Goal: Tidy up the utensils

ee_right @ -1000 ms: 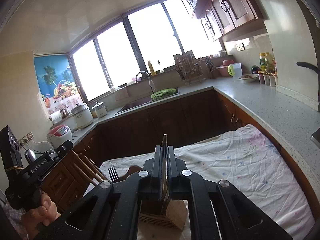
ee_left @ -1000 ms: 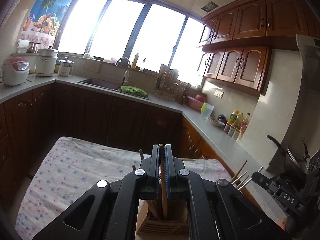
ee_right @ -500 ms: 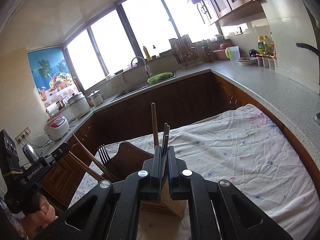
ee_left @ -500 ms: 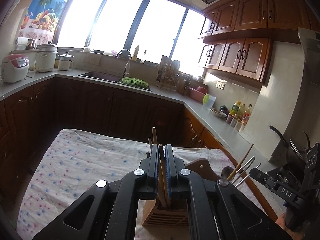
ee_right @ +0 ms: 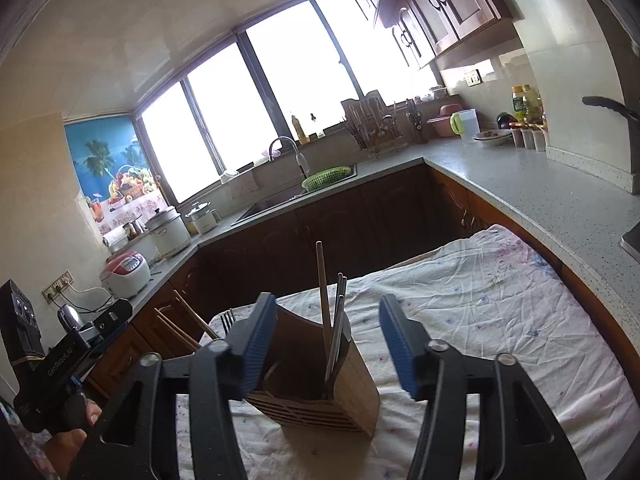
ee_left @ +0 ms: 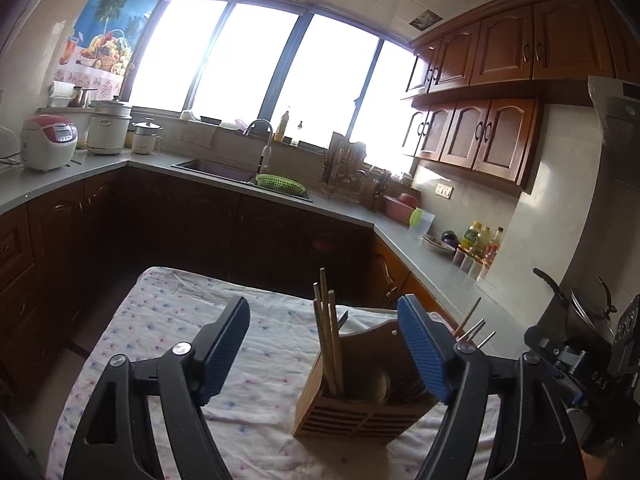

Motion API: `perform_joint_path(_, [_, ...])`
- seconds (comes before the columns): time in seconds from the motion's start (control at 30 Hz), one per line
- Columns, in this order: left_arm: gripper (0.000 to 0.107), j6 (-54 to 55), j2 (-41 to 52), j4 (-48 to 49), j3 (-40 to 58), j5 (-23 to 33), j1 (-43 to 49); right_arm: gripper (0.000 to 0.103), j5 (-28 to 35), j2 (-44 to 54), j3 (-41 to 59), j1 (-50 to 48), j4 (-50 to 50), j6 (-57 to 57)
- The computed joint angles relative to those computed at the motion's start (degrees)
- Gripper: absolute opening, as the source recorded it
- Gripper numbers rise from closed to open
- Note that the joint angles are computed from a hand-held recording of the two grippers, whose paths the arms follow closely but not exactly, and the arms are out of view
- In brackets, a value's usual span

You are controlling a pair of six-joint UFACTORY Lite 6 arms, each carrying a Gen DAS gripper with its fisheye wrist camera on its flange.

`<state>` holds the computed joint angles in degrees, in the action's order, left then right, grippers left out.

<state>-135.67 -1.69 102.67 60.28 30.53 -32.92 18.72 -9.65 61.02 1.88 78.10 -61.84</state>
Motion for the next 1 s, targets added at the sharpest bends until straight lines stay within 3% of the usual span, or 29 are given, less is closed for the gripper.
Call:
perform_joint_path(0.07, [0.093, -2.9, -3.4, -0.5, -6.1, 4.9, -3.9, 0.101, -1.5, -4.4, -4.4, 0.4, 5.0, -5.4])
perform_joint_path(0.27, [0.095, -7.8, -10.5, -7.9, -18.8, 14.3, -15.9, 0.101, -2.5, -15.7, -17.3, 1.5, 7.3, -8.6])
perform_joint_path(0.63, [0.095, -4.4, -18.1, -26.0, -23.2, 33.0, -39.9, 0.101, 3.3, -32.6, -34.7, -0.7, -8.4, 6.8])
perform_joint_path(1.0, [0.095, -3.6, -17.9, -34.1, -21.6, 46.4, -55.9, 0.101, 12.7, -54.5, -43.1, -5.4, -26.6, 25.4])
